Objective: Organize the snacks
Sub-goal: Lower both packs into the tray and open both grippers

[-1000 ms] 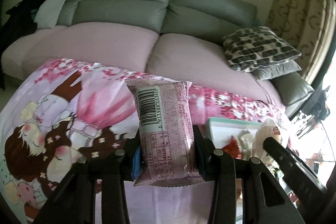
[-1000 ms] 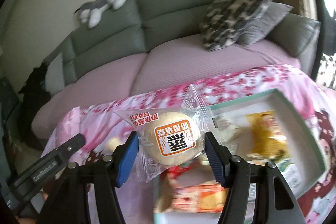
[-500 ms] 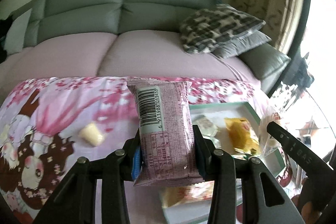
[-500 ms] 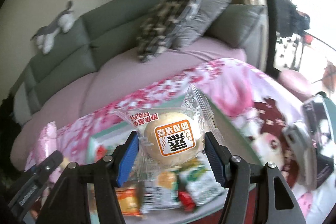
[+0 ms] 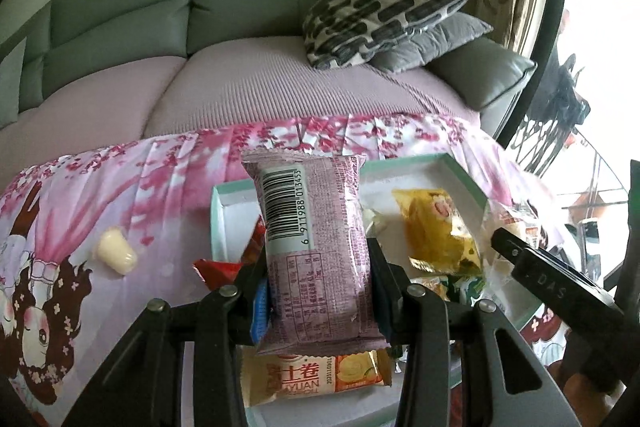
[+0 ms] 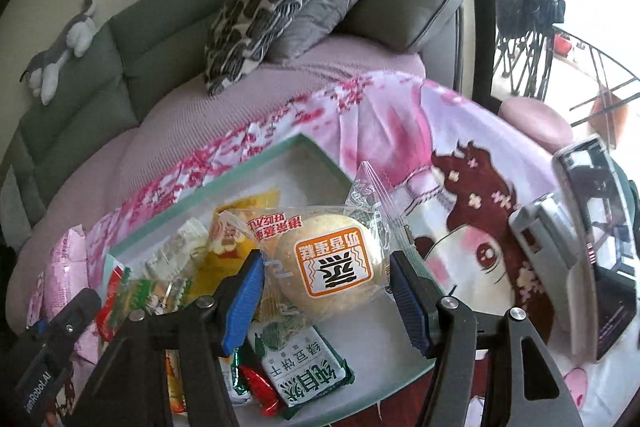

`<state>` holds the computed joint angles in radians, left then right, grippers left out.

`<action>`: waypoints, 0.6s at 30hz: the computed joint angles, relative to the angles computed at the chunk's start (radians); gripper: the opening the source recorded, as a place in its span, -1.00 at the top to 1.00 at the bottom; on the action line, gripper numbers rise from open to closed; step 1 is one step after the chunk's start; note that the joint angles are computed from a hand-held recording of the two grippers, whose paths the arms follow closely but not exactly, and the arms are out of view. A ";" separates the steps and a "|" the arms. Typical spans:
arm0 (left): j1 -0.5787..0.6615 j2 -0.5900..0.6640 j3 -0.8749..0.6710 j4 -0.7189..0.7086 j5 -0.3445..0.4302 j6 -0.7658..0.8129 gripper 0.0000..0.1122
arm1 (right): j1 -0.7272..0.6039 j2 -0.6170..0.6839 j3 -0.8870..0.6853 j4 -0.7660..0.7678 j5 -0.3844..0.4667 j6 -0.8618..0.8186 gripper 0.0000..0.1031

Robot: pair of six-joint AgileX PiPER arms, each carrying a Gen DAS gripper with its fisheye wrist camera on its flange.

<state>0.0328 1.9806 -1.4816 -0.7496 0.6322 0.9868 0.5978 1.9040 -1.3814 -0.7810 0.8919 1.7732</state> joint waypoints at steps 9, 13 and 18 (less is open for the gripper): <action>-0.035 0.032 -0.002 0.058 -0.018 -0.035 0.22 | -0.010 0.037 -0.022 0.018 -0.025 -0.023 -0.31; -0.031 0.031 -0.012 0.070 -0.007 -0.048 0.03 | -0.007 0.035 -0.027 0.023 -0.009 -0.034 -0.32; -0.009 0.014 -0.013 0.038 0.016 -0.032 -0.16 | 0.004 0.037 -0.052 0.020 0.032 -0.049 -0.50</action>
